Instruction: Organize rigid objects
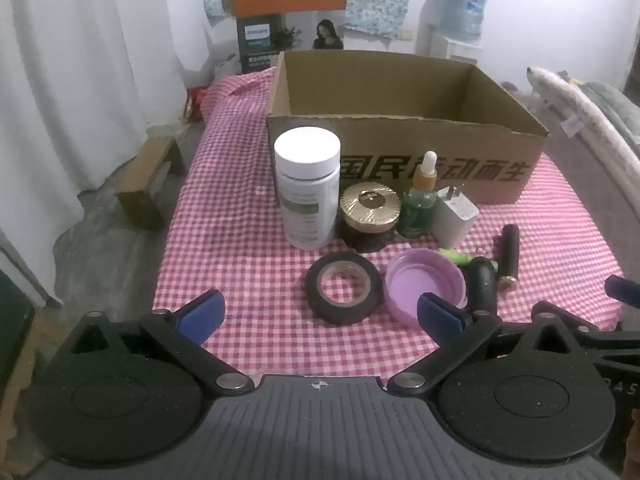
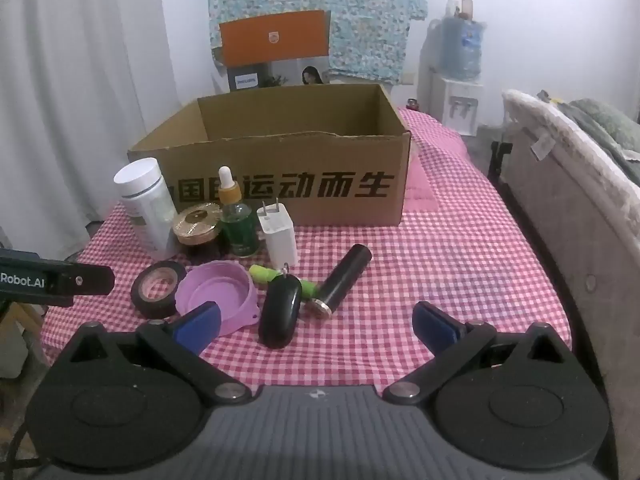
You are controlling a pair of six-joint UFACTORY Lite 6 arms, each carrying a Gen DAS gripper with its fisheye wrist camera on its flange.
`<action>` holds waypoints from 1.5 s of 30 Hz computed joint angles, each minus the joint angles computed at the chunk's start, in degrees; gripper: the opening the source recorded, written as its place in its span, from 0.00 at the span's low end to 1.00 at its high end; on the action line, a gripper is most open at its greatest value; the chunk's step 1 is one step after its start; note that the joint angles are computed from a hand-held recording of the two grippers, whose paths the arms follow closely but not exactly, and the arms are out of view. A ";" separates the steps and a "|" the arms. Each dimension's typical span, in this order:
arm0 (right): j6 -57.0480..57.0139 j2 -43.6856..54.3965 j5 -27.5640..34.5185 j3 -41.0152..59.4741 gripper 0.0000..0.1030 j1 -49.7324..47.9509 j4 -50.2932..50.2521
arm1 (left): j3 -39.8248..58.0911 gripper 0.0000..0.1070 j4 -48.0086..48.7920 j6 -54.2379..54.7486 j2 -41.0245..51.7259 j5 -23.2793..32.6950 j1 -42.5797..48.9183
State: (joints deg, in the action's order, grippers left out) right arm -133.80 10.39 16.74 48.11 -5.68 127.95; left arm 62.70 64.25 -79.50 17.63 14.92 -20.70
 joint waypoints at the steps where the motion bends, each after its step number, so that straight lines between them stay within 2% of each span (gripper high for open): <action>1: -0.04 0.01 -0.05 0.00 1.00 -0.05 -0.04 | 0.16 0.96 -0.84 0.91 0.10 0.23 -0.03; 6: -1.41 0.05 0.35 -0.17 1.00 -0.44 1.23 | -0.28 0.96 -0.79 1.03 -0.29 -0.66 0.25; 9: 0.05 -0.52 -0.49 -0.06 1.00 0.34 0.66 | -0.63 0.96 2.75 -1.61 0.44 -1.48 1.17; 15: 2.07 0.29 -0.47 0.85 1.00 0.48 -1.07 | 0.02 0.96 -1.03 1.72 0.45 -0.41 0.73; 45: 8.02 2.02 0.35 2.89 1.00 0.47 -6.74 | 2.41 0.96 -5.66 6.51 2.67 1.47 0.46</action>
